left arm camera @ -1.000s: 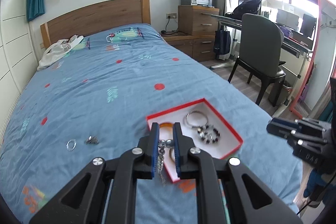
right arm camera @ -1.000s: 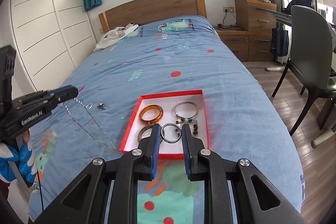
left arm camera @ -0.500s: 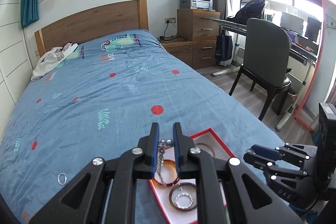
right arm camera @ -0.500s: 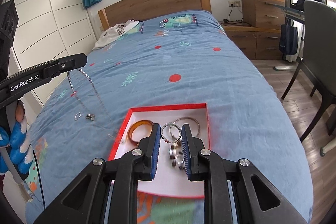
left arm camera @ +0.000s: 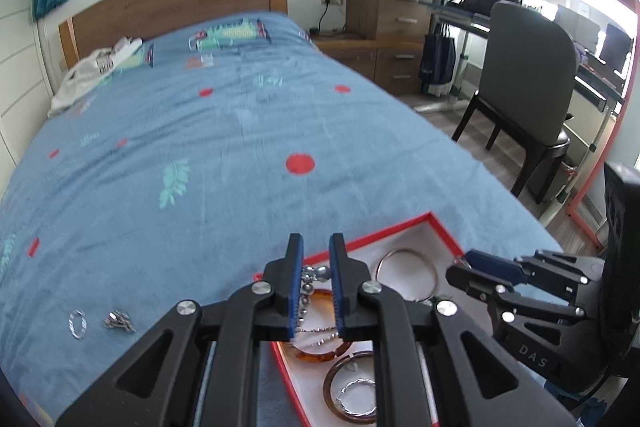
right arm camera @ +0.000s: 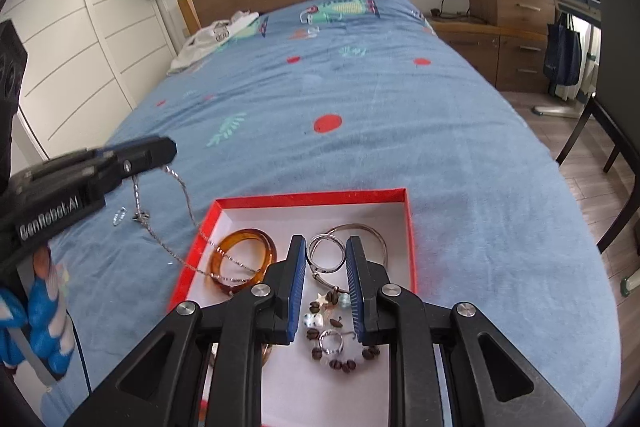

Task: Organize jewelry
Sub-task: 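Carry the chain and ring into the red box and open both tools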

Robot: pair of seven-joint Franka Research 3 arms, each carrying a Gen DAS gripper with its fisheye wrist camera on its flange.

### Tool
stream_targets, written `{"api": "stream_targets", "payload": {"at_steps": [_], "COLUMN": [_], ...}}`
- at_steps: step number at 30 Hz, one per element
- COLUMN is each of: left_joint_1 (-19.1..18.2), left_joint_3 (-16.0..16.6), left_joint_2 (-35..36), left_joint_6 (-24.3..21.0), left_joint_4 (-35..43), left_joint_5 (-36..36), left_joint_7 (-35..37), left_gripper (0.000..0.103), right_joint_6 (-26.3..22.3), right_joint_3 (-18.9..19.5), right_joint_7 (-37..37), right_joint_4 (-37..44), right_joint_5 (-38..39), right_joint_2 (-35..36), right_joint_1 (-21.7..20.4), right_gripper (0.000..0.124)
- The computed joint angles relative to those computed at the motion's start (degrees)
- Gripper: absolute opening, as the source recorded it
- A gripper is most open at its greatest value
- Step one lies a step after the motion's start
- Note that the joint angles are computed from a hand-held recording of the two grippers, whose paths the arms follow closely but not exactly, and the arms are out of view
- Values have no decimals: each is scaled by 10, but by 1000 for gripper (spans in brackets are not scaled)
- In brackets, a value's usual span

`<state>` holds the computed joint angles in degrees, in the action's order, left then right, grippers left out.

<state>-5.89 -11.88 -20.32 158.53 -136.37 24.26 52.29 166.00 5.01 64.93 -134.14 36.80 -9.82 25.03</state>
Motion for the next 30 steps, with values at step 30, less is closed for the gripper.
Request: {"api": "stream_targets", "payload": {"at_steps": [30], "left_joint_1": [-5], "left_joint_3": [17], "left_joint_2": [101], "left_joint_6": [31], "left_joint_4": [-26], "left_joint_5": [-24], "left_joint_7": [19], "left_gripper": [13], "right_joint_6": [-123], "right_joint_3": [17], "right_joint_7": [133], "right_joint_4": [108], "right_joint_5": [-252], "right_joint_2": [131], "right_joint_1": [-29], "right_gripper": [19]}}
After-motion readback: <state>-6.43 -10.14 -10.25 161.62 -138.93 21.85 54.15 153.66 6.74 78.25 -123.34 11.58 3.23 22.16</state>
